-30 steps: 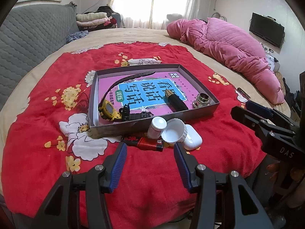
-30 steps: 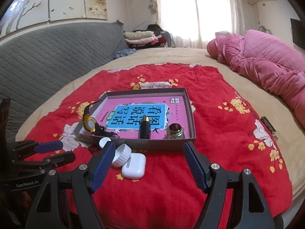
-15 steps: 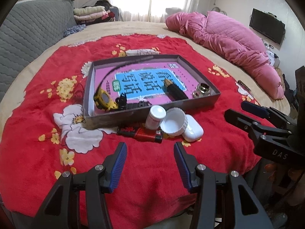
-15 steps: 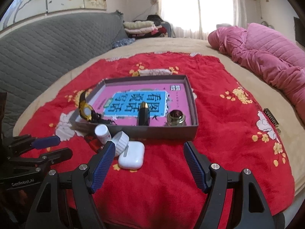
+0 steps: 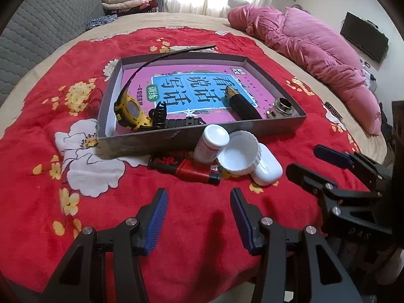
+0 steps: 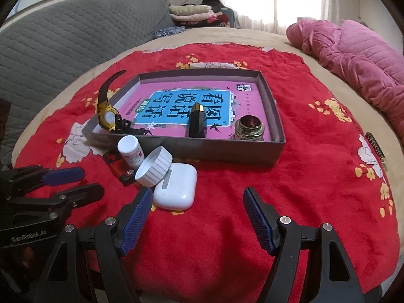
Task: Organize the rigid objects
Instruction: 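Move the left gripper toward the white pill bottle and cap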
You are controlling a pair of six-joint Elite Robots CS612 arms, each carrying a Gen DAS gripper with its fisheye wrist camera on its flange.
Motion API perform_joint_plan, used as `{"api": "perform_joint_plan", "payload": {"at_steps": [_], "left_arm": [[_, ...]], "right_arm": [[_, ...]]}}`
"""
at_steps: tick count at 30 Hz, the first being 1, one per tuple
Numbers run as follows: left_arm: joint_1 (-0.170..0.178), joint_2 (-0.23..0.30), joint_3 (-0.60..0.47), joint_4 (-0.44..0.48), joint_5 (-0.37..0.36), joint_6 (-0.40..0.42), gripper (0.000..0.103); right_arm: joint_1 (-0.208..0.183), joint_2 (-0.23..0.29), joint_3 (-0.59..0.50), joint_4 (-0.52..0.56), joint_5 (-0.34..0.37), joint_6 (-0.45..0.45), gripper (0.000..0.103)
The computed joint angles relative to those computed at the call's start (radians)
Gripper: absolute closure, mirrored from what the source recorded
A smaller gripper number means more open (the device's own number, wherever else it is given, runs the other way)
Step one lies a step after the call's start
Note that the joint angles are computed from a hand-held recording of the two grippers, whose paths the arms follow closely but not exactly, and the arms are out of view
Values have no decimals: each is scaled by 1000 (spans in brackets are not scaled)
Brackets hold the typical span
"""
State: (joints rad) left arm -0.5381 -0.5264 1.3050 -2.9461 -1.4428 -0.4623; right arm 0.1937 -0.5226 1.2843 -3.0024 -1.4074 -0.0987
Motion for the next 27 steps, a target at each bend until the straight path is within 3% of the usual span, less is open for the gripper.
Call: {"api": "perform_joint_plan", "payload": {"at_steps": [7,14,21,23,27], "left_arm": [[9,27,-42,13,-16,-14,52],[22,40,-72,29,-31,-98,52],[18,67,-142,140,-5,-160,52],[18,74,-165,185,4,-178,44],[17,87,-200,248,17,-204,42]], "right_arm": [[0,14,-21,14,11,2,28],[-1,24,-36,29,30,12,28],[-4,34,-53,50,48,23,28],[-5,36,-54,51,51,24,28],[-7,40,-59,53,58,31,28]]}}
